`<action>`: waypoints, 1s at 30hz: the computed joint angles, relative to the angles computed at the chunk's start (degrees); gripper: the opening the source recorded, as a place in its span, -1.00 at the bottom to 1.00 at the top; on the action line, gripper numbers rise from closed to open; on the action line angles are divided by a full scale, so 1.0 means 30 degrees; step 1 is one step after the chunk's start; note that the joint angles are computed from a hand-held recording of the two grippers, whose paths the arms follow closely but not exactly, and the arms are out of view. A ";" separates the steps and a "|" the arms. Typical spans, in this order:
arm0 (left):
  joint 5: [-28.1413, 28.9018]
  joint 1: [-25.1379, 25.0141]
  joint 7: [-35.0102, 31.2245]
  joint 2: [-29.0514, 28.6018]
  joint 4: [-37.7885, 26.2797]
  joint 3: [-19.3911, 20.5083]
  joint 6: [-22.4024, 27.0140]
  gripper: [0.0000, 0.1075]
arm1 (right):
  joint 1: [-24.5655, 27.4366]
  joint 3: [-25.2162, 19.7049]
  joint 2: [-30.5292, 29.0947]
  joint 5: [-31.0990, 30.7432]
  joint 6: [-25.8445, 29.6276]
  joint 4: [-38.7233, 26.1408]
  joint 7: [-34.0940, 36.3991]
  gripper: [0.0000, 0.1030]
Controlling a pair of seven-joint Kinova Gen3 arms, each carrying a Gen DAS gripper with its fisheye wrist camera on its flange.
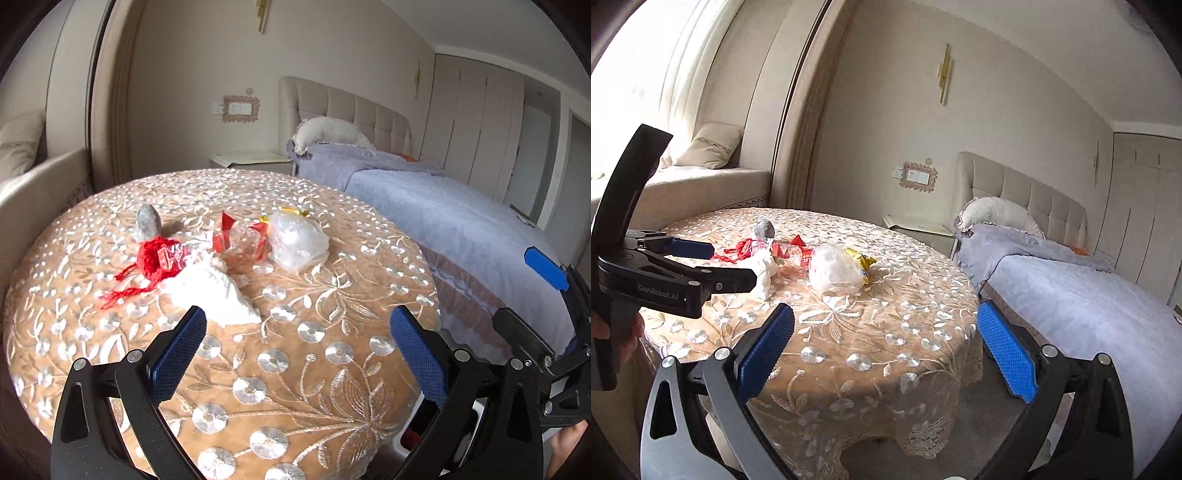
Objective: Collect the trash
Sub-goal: 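Return both tools to the table, then grasp the white cloth with the left tool while the right tool grasps the clear plastic bag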
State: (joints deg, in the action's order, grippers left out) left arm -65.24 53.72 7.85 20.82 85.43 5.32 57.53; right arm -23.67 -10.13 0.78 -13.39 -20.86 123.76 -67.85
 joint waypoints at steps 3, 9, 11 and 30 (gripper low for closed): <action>0.0489 -0.0552 0.0302 -0.0357 0.0406 -0.0142 -0.0083 0.82 | -0.0319 -0.0068 0.0624 -0.0096 0.0513 -0.0977 0.0287 0.92; 0.1440 -0.1693 -0.0294 -0.0646 0.0616 -0.0030 -0.0098 0.82 | -0.0634 -0.0119 0.2190 0.2239 0.1727 -0.3192 -0.1256 0.91; 0.2117 -0.2114 -0.1097 -0.0467 0.0211 0.0011 0.0119 0.82 | -0.0489 -0.0366 0.2796 0.3371 0.2026 -0.4008 -0.2049 0.91; 1.1055 -0.6254 -1.0548 0.0766 -0.2464 -0.0504 -0.2299 -0.62 | 0.0031 -0.0950 0.5633 0.7136 0.6223 -0.8923 -0.4755 0.92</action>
State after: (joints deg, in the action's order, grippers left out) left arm -32.08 34.96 -23.79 23.12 78.04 3.81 50.64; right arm -23.57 -12.98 17.68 8.02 -2.19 96.99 -82.11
